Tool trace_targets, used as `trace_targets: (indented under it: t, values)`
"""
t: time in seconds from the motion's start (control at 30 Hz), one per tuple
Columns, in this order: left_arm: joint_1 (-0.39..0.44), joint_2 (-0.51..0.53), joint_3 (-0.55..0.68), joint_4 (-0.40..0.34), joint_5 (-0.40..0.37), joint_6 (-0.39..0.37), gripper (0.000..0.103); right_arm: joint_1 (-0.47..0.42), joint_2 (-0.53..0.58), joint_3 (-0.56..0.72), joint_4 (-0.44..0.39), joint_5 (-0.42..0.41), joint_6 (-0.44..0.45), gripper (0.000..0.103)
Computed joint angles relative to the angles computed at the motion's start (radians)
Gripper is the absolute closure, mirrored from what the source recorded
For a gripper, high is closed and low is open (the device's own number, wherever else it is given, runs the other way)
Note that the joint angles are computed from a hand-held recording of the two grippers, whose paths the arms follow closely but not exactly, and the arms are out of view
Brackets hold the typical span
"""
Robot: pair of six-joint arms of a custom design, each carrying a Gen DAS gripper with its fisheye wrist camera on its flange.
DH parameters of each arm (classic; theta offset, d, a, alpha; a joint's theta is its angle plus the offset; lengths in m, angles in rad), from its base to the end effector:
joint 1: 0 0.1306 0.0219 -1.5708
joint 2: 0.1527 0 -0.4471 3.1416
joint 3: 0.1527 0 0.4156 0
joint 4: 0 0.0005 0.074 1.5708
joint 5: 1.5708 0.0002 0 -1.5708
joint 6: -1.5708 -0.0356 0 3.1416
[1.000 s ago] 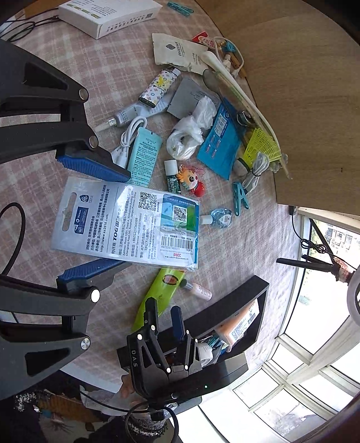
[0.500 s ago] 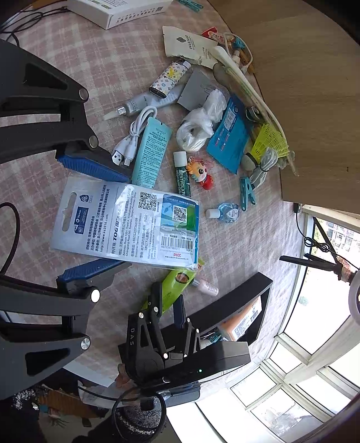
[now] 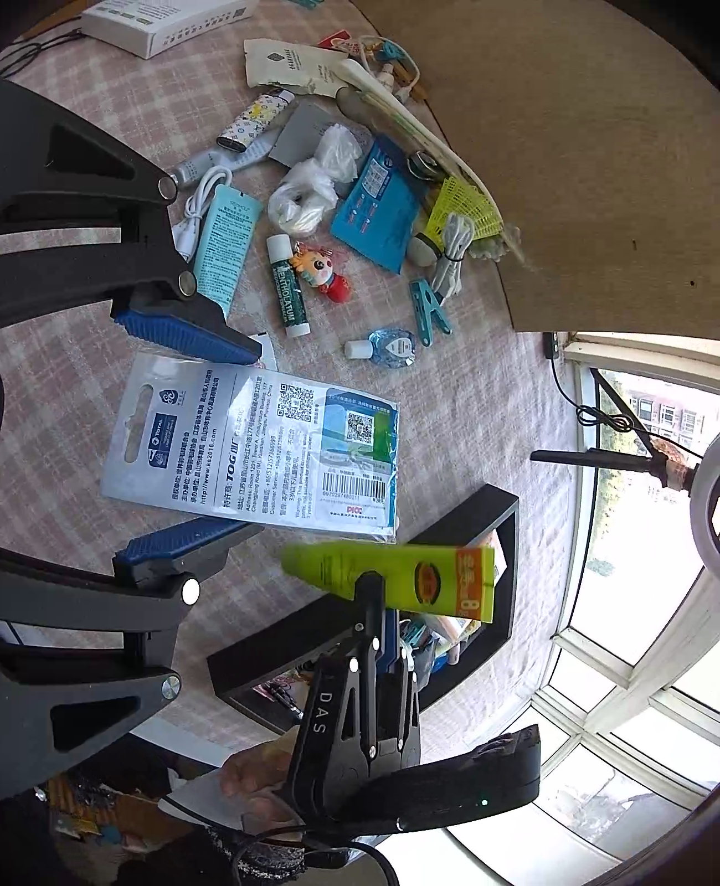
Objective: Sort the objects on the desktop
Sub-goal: 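Carry the green tube and card packet into the black tray, release both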
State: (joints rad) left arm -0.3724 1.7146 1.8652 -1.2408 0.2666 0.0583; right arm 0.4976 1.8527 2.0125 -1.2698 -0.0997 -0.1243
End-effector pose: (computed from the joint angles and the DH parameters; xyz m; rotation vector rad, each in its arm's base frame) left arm 0.5677 -0.2324 0.5244 0.5075 2.6400 -0.4927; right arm 0.5864 0.3220 0.5042 -0.5350 2.6617 0.3238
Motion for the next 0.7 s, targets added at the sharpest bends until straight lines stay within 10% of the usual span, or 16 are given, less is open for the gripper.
trace_targets:
  t: [0.7]
  values:
    - [-0.125, 0.174, 0.315, -0.056, 0.006, -0.01, 0.051, -0.147, -0.127, -0.086, 0.115, -0.04, -0.176, 0.095]
